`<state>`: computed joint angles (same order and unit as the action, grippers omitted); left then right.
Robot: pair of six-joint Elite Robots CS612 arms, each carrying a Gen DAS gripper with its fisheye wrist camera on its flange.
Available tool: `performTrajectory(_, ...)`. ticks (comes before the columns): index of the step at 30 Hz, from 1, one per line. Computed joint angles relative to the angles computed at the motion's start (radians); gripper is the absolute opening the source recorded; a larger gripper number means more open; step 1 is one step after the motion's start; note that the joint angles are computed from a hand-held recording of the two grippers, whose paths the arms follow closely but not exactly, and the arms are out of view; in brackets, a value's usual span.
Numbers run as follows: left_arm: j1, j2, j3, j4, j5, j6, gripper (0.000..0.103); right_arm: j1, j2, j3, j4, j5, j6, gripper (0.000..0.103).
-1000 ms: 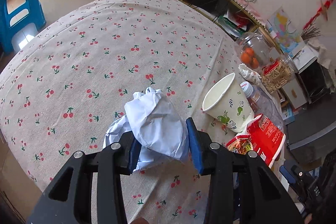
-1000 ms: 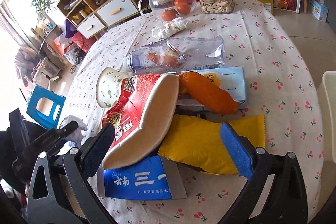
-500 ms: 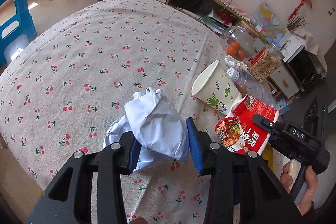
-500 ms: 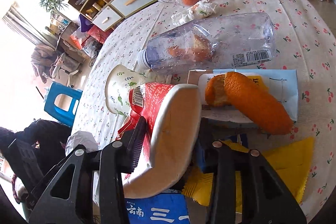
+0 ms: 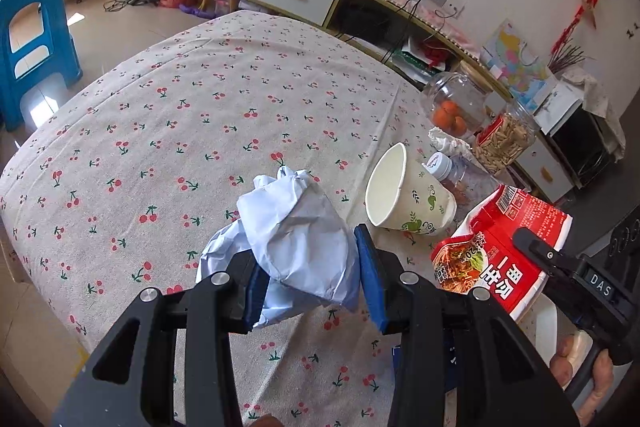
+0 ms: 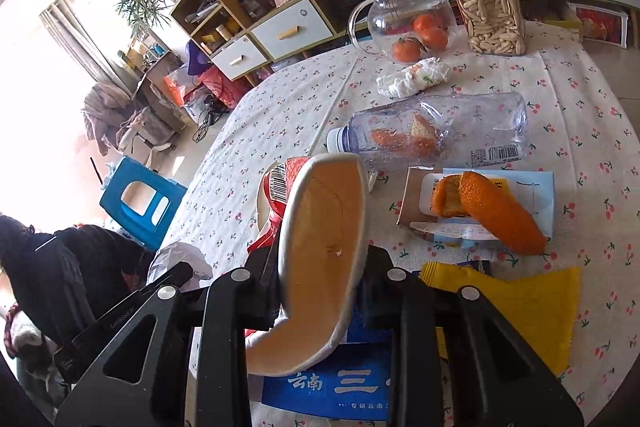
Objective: Collect trash
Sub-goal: 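Carry both items to the white bin and open the right tool over it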
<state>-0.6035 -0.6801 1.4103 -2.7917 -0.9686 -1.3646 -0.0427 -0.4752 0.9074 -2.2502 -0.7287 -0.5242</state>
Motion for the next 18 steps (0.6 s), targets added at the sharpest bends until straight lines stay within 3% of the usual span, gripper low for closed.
performTrajectory(10, -0.025, 0.002, -0.066, 0.043, 0.077, 0.071, 0.04, -0.05, -0.034, 0.084, -0.418, -0.044, 0.181, 0.028)
performTrajectory(18, -0.04, 0.04, -0.171, 0.057, 0.08, 0.167, 0.04, -0.098, -0.009, 0.05, -0.61, -0.141, 0.316, 0.028)
